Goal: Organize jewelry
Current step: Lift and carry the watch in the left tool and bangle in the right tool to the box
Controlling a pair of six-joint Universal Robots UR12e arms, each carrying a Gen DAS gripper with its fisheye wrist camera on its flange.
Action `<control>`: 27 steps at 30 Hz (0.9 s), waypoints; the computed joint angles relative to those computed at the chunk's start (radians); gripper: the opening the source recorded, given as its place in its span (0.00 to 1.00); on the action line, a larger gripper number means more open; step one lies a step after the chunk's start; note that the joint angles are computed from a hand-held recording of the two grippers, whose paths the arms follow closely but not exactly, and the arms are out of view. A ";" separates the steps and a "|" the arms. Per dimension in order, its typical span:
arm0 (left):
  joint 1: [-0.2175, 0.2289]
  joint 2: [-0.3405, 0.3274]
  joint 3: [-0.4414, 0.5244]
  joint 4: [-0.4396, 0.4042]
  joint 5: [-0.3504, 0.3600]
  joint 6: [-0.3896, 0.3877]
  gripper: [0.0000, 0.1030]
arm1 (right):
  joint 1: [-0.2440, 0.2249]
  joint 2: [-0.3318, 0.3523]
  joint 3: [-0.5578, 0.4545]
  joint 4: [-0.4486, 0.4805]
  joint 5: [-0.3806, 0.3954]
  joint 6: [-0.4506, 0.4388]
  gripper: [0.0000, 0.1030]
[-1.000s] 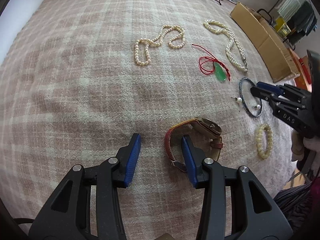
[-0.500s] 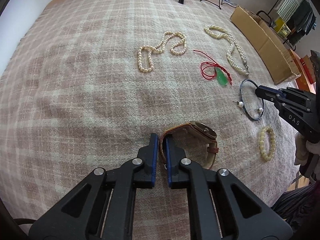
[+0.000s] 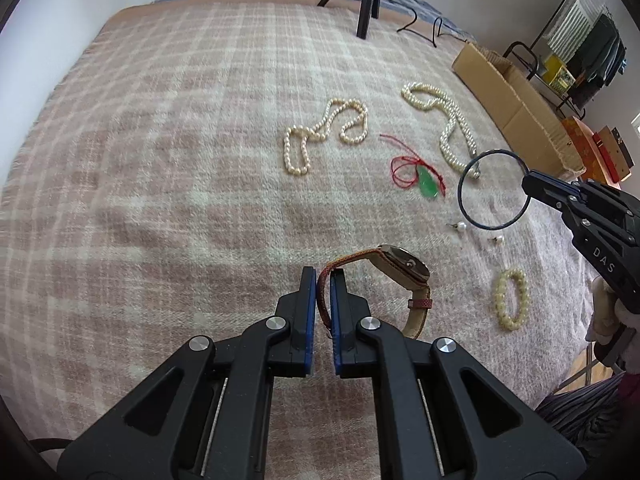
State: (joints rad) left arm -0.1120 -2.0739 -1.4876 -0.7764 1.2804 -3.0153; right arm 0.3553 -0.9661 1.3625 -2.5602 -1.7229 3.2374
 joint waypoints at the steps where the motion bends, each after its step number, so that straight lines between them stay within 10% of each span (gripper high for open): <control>1: 0.000 0.002 -0.001 0.008 -0.003 -0.003 0.05 | 0.002 -0.002 0.001 -0.010 -0.007 -0.002 0.01; 27: -0.059 -0.059 0.155 0.094 -0.085 -0.089 0.05 | -0.050 -0.103 0.101 -0.197 -0.271 0.040 0.01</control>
State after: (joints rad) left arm -0.1706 -2.1325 -1.3326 -0.6829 1.1958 -3.1039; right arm 0.3055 -1.0692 1.4633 -2.7572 -1.9935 3.2776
